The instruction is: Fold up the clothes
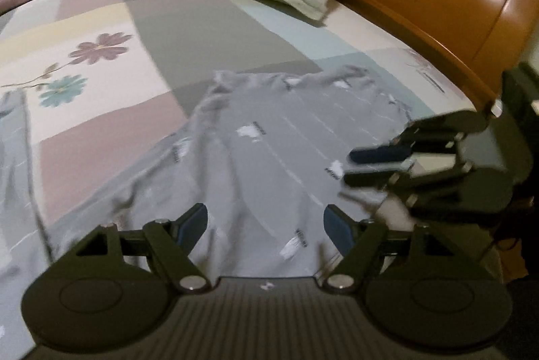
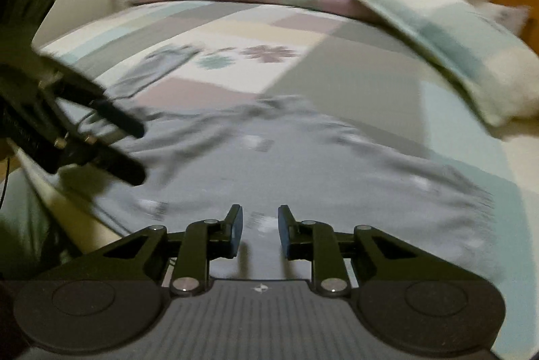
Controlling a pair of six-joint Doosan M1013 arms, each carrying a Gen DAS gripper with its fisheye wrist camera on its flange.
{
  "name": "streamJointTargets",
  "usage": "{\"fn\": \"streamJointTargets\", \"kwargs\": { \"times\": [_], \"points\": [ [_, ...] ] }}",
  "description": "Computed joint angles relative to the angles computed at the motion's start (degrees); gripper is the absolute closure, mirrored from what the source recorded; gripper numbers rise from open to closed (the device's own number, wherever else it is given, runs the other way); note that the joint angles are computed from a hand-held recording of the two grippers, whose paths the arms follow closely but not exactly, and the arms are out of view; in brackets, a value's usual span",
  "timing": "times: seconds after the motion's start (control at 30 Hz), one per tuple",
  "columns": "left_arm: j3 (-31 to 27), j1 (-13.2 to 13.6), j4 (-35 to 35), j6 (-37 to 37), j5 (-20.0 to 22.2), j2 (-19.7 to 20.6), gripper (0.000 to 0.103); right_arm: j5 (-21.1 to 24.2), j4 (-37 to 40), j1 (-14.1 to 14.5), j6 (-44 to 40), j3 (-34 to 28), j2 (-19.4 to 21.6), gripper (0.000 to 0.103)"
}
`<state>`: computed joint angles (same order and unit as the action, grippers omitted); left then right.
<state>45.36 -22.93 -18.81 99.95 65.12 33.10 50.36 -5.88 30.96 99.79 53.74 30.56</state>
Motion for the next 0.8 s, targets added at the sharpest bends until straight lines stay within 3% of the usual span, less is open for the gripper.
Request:
{"fn": "streamJointTargets", "kwargs": {
  "times": [0.07, 0.17, 0.33, 0.37, 0.4, 0.47, 0.67, 0.73, 0.8],
  "points": [
    [1.08, 0.15, 1.07, -1.09, -0.87, -0.75, 0.027, 3.14, 1.4, 0.22, -1.96, -1.75, 1.4, 0.076],
    [2.0, 0.72, 2.55, -2.48, -2.15, -1.42, 0.027, 0.87, 1.86, 0.02, -1.88, 2.12, -0.57, 0.074],
    [1.91, 2.23, 4.52, -3.47, -4.45, -1.54, 0.029, 3.74, 0.85, -0.08, 0.15, 2.47, -1.51, 0.073],
    [1.07, 2.56, 4.61, -2.86, -4.66, -1.05, 0.037, 3.91, 0.66, -0.03, 0.68, 2.33, -1.43, 0.072],
    [0.09, 2.89, 4.72, -2.11, -4.67, -0.48, 0.05, 4.02, 0.55, 0.01, 1.23, 2.13, -1.29, 0.071],
    [-3.0, 3.41, 5.67, -0.5, -2.54, 1.32, 0.058, 4.31, 0.34, 0.09, 2.02, 1.64, -0.93, 0.07],
    [-10.49, 4.64, 4.54, 1.41, 6.94, 6.1, 0.067, 4.63, -0.33, 0.26, 2.63, 1.53, -0.92, 0.07],
    [-10.56, 4.45, 4.76, 2.98, 8.61, 6.35, 0.074, 4.75, -0.2, 0.22, 2.75, 1.35, -0.83, 0.07],
    [-9.67, 3.95, 6.83, 3.57, 8.99, 6.03, 0.093, 5.12, -0.19, 0.2, 2.54, 1.05, -0.69, 0.07]
  ]
}}
